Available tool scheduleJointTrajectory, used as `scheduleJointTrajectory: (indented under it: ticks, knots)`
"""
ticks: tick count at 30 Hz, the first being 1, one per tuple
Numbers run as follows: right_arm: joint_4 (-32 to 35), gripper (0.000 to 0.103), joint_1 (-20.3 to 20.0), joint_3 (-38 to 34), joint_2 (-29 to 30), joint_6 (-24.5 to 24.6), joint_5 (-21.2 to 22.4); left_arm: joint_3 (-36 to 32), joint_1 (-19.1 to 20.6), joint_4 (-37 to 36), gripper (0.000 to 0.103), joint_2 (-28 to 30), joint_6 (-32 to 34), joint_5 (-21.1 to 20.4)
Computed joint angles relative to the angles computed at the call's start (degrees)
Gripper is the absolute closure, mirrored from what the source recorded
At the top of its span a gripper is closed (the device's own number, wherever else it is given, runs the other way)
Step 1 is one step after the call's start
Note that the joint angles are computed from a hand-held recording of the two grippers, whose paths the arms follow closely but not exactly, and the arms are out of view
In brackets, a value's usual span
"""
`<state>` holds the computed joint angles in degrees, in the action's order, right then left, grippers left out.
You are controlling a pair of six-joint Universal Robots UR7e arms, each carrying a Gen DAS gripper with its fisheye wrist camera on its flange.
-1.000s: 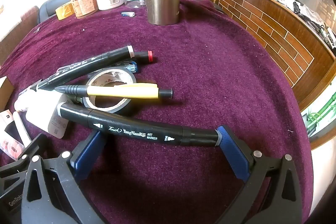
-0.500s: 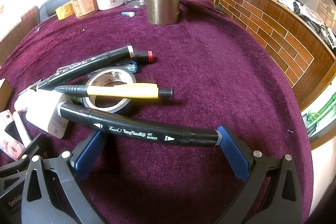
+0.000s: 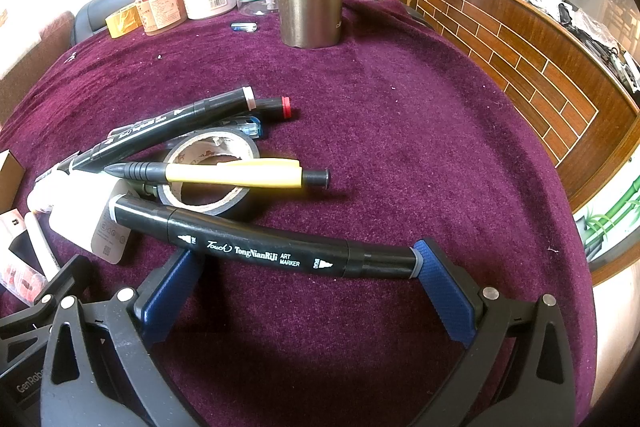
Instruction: Organize rigid objects
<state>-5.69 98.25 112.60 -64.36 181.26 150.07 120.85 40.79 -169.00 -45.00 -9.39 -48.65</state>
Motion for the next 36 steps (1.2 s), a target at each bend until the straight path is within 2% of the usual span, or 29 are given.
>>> scheduleJointTrajectory:
  ticks: [14, 18, 20, 23, 25, 27, 28, 32, 36]
  knots:
    - [-0.03, 0.0, 0.23, -0.12, 0.39, 0.23, 0.25, 0.0, 0.04, 0.16, 0.001, -0.09, 0.24, -0.19]
    - [0.58, 0.0, 0.05, 1.27, -1.1, -1.21, -2.27, -1.45, 1.23, 8.47, 0.002, -2.88, 3.2, -4.42]
    - [3.89, 0.0, -0.26, 1.17, -1.57, -1.54, -4.3, -1.42, 1.42, 11.87, 0.002, -4.19, 3.67, -6.03]
    - [5.32, 0.0, -0.81, 2.76, -3.55, -0.12, -7.56, 0.13, 1.09, 17.59, 0.001, -7.36, 5.78, -7.79]
    - [7.83, 0.0, -0.09, 2.12, -2.47, 3.86, -7.13, 2.05, 0.93, 15.87, 0.001, -8.54, 7.22, -8.13]
    - [12.56, 0.0, 0.97, -1.12, 1.3, 5.49, -3.52, 4.17, 0.69, 10.95, 0.001, -8.55, 8.69, -7.82]
    - [12.52, 0.0, 0.89, -1.16, 1.38, 6.06, -3.7, 4.99, 0.54, 8.78, 0.001, -8.4, 8.91, -7.49]
    - [8.11, 0.0, 1.13, 0.23, 1.01, 4.15, -2.63, 4.85, 0.13, 8.78, 0.001, -7.87, 7.86, -6.12]
    - [8.46, 0.0, 1.72, 0.12, 1.36, 5.3, -1.64, 5.49, -0.54, 8.95, 0.001, -8.22, 6.95, -5.48]
